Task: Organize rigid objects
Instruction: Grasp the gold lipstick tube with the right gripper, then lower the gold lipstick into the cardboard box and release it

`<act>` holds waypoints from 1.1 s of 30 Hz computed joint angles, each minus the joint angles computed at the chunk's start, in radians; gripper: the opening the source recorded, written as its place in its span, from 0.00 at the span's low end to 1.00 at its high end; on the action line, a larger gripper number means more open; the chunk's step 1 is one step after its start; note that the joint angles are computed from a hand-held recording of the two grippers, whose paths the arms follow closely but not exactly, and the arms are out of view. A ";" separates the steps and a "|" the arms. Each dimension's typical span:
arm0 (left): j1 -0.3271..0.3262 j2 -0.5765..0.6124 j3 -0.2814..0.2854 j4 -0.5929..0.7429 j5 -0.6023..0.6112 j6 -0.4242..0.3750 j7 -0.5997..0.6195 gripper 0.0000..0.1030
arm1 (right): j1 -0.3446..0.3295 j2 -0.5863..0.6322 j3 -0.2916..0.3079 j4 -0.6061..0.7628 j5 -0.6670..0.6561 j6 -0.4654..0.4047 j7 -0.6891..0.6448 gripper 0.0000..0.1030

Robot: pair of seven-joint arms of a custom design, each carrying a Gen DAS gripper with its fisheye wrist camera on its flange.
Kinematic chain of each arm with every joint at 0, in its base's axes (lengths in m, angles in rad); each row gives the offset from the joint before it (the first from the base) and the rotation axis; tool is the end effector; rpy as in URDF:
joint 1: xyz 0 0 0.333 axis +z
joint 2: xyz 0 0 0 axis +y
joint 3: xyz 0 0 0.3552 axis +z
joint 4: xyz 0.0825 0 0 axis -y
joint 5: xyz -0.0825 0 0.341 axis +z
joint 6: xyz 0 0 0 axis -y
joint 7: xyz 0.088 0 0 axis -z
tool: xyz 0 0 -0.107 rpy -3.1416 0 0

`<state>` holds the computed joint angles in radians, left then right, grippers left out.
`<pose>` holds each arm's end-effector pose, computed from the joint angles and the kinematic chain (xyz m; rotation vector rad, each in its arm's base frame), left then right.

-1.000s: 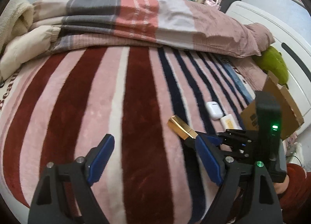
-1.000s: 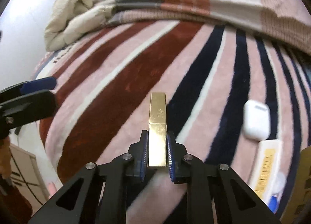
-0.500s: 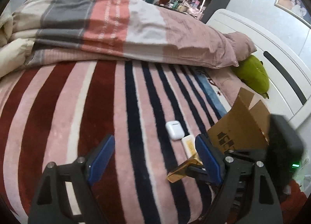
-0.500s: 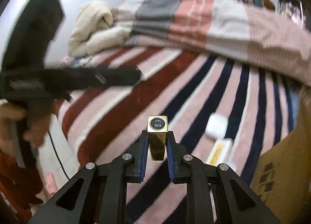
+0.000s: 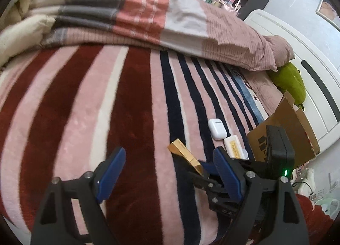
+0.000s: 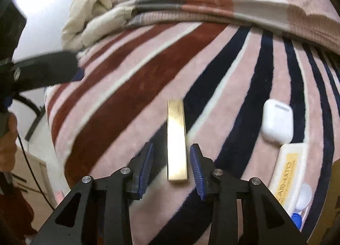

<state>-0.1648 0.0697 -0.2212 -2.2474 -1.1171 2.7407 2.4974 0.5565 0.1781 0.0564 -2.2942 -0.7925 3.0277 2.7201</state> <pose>0.4980 -0.1623 0.4334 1.6886 -2.3982 1.1230 0.4066 0.3502 0.3940 -2.0178 1.6093 -0.3185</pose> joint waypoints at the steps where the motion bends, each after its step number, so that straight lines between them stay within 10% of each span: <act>1: 0.000 0.010 -0.001 0.007 -0.004 -0.013 0.000 0.80 | 0.026 -0.004 -0.026 0.004 -0.062 -0.011 0.045 0.13; 5: 0.009 0.040 -0.012 0.037 -0.073 -0.105 0.050 0.73 | 0.049 -0.055 -0.058 0.008 -0.303 0.006 0.253 0.13; 10: -0.006 0.034 -0.024 0.070 -0.122 -0.123 0.086 0.30 | -0.005 -0.140 -0.002 0.006 -0.357 0.006 0.304 0.13; 25: -0.076 -0.053 -0.028 0.153 -0.157 -0.160 0.108 0.26 | -0.165 -0.388 0.087 -0.126 -0.179 0.132 0.165 0.13; 33: -0.151 -0.027 -0.067 0.262 -0.084 -0.147 0.050 0.24 | -0.078 -0.578 -0.024 -0.238 0.073 0.047 -0.059 0.13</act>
<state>-0.3161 0.0425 -0.2882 -1.9850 -1.2009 2.5936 2.5475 0.4785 -0.3998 0.0322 -2.5318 -0.7192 3.0750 2.6609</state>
